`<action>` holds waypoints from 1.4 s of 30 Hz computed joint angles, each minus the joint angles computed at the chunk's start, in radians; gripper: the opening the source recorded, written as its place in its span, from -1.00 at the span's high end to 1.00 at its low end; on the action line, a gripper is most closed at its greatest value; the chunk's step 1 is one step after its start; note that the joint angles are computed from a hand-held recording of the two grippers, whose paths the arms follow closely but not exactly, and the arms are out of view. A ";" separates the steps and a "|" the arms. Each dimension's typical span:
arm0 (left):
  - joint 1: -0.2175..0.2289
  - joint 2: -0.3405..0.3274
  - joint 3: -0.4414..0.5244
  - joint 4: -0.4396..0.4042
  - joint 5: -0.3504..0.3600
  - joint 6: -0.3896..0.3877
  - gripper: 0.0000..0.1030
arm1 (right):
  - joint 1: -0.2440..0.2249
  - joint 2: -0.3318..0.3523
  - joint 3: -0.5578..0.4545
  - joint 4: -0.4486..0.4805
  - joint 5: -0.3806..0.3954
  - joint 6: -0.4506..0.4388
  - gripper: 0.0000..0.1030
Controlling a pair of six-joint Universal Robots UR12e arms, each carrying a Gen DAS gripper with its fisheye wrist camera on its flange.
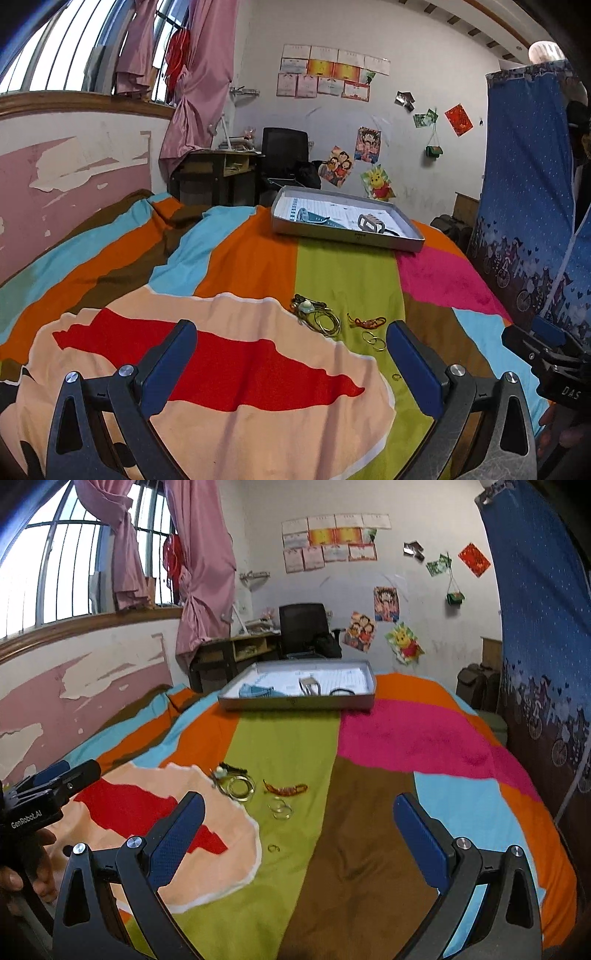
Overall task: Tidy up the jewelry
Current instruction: 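Withdraw both tools from the tray back toward the remaining jewelry, then grasp the pale green charm bundle with the left tool while the right tool reaches the silver hoops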
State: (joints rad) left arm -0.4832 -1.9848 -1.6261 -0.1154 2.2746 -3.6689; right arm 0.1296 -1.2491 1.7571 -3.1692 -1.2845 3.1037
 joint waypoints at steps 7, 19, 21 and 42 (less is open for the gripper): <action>0.004 -0.005 0.006 -0.013 -0.008 -0.005 -1.00 | 0.002 0.009 -0.008 0.033 -0.017 0.019 -0.95; 0.078 -0.027 0.043 -0.002 -0.188 0.098 -1.00 | 0.001 0.052 -0.106 0.085 -0.070 -0.019 -0.95; 0.091 -0.040 0.058 -0.004 -0.206 0.108 -1.00 | 0.003 0.069 -0.135 0.103 -0.067 -0.028 -0.95; 0.219 -0.122 0.102 -0.040 -0.569 0.109 -0.27 | 0.038 0.264 -0.336 0.226 0.021 -0.099 -0.84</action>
